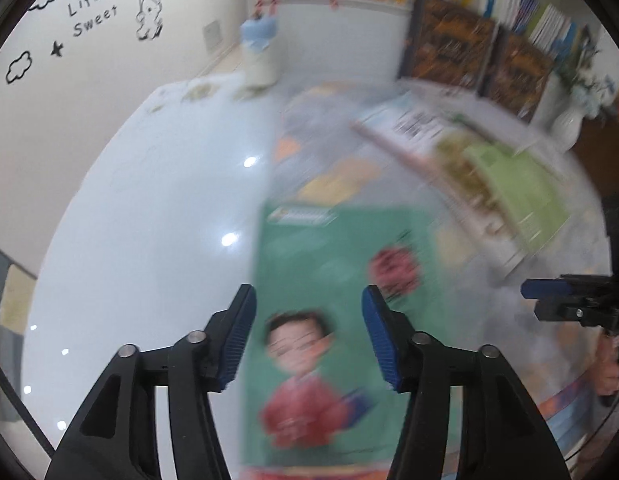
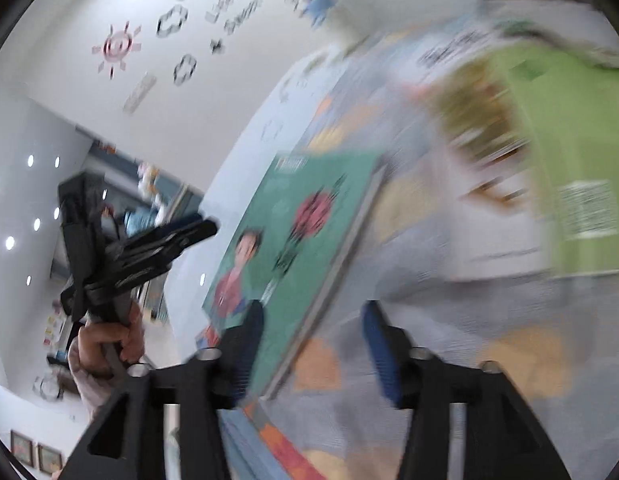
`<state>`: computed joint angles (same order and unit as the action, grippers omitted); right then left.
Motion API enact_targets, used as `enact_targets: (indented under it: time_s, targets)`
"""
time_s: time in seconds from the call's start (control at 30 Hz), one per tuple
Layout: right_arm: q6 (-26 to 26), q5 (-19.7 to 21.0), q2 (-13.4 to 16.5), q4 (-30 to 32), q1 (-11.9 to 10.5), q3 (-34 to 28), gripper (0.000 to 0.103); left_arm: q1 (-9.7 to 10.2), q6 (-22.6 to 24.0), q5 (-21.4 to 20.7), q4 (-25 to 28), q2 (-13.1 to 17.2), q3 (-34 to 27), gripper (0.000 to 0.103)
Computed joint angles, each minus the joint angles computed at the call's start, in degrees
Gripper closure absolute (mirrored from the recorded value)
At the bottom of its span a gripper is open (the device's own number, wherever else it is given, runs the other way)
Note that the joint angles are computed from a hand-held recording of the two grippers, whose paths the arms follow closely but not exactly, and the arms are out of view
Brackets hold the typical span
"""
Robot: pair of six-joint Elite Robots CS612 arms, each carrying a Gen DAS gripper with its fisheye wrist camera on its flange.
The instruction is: Organize books
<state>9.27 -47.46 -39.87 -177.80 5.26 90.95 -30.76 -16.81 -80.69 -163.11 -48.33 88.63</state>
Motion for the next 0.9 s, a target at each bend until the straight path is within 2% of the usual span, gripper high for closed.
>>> enact_targets:
  time_s: [0.03,0.1,0.13,0.2,0.3,0.43,0.47,0.53,0.57,0.6,0.67,0.73,0.8,0.83,0.9]
  targets:
    - [1.5,0.3,-0.1,-1.8,-0.9,0.6,0.045,-0.43,0.1,0.0,-0.7,0.4,-0.7,0.037]
    - [5.8,0.6,-0.3,-6.0,-3.2,1.9,0.045,-1.44,0.0,-1.2,-2.0,1.6,-2.8,0.037]
    - [7.9,-0.6,-0.4,-8.3,-4.4,2.6,0.044,-1.83,-0.2,-2.4,-2.2,2.2,-3.8,0.037]
    - [9.9,-3.8,-0.7,-11.0,-6.2,3.6,0.044,-2.7,-0.4,-6.4,-3.5,4.3,-6.3,0.037]
    - [12.3,-9.2,-0.9,-13.4,-8.8,4.8,0.044,-4.41,-1.9,-7.9,-2.7,7.9,-10.8,0.037]
    - [14.6,-15.9,0.0,-15.3,-11.1,5.3,0.044,-5.74,-3.9,-13.0,-1.8,12.3,-16.1,0.037]
    - [15.9,-15.6,0.9,-17.9,-11.9,5.1,0.044,-6.1,-3.8,-13.1,-1.5,13.0,-16.9,0.037]
    - [17.7,-11.6,2.6,-22.3,-13.0,4.5,0.044,-6.96,-3.3,-12.2,-1.3,14.6,-18.4,0.037]
    - [16.0,-11.6,2.3,-21.2,-12.9,4.5,0.044,-7.52,-2.1,-10.0,-3.1,14.6,-17.9,0.034]
    - [13.7,-12.9,1.7,-19.1,-12.5,4.5,0.044,-7.95,0.0,-8.5,-2.5,14.4,-17.6,0.034]
    - [10.4,-15.4,1.0,-17.4,-11.8,4.5,0.043,-7.82,0.1,-8.8,-4.2,14.2,-16.8,0.034]
    - [10.4,-16.5,1.6,-19.0,-11.3,4.3,0.039,-7.53,-0.8,-9.7,-6.9,14.3,-16.1,0.034]
    - [6.9,-16.5,1.3,-17.0,-11.2,4.0,0.035,-7.45,-1.0,-10.1,-7.2,14.4,-16.2,0.034]
    - [5.5,-16.1,1.2,-16.3,-11.1,3.8,0.03,-7.49,-1.1,-9.9,-7.0,14.6,-16.4,0.034]
    - [4.5,-16.6,1.2,-16.2,-10.9,4.0,0.028,-7.81,0.1,-9.0,-6.3,14.7,-16.7,0.034]
